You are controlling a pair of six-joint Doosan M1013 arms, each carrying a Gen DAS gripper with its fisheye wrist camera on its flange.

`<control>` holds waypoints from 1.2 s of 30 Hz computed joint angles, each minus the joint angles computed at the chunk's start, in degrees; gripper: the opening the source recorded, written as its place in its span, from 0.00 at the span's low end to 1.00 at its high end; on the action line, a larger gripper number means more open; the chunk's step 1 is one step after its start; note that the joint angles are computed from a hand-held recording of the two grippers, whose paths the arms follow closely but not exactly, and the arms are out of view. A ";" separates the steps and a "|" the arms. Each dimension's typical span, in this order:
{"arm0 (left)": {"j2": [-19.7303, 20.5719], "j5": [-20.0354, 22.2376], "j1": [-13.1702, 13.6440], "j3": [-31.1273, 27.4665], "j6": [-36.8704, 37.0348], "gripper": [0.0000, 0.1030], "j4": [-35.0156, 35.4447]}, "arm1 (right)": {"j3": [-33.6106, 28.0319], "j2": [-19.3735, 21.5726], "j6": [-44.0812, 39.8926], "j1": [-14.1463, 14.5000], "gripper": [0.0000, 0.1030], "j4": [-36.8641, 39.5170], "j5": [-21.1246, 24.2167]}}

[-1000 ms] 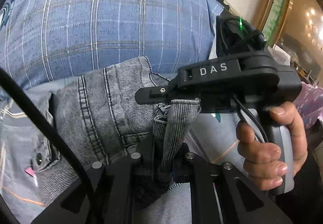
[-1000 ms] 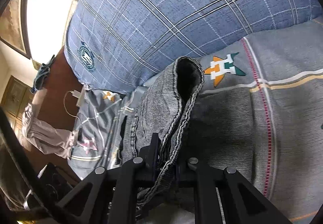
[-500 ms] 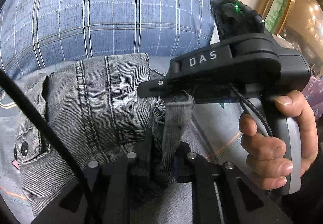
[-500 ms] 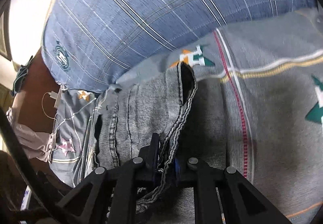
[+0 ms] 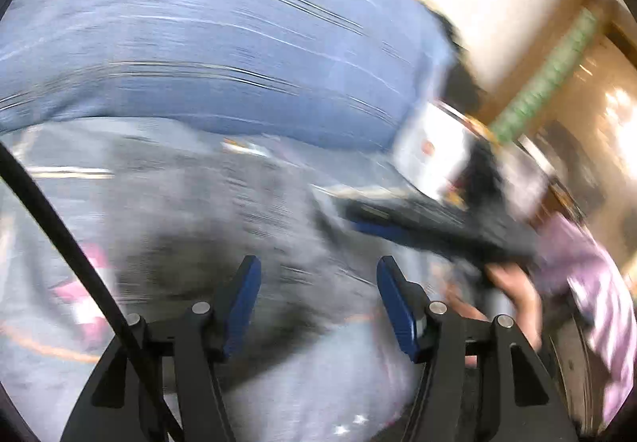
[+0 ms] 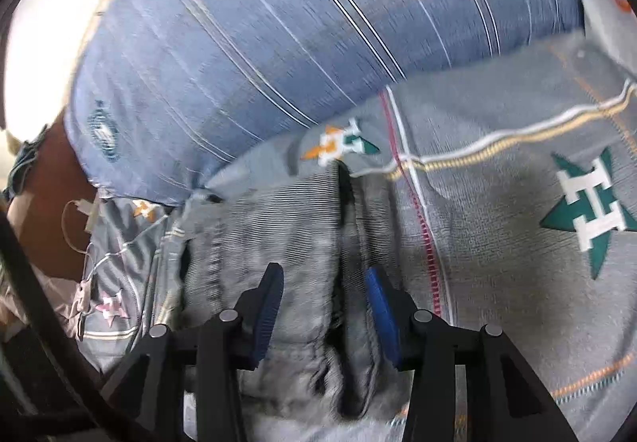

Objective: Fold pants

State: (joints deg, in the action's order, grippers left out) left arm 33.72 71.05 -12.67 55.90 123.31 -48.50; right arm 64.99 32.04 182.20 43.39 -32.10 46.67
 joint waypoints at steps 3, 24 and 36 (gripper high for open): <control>-0.82 -5.62 0.72 1.06 -5.48 0.59 6.11 | -0.63 0.19 -0.92 1.76 0.46 -3.75 -2.09; 6.06 3.79 1.99 -3.84 -18.20 0.59 6.91 | -2.81 3.48 -4.61 0.08 0.13 9.88 2.41; 5.77 3.21 1.07 -3.83 -16.29 0.60 9.79 | -7.04 4.10 -5.73 2.56 0.09 4.48 12.49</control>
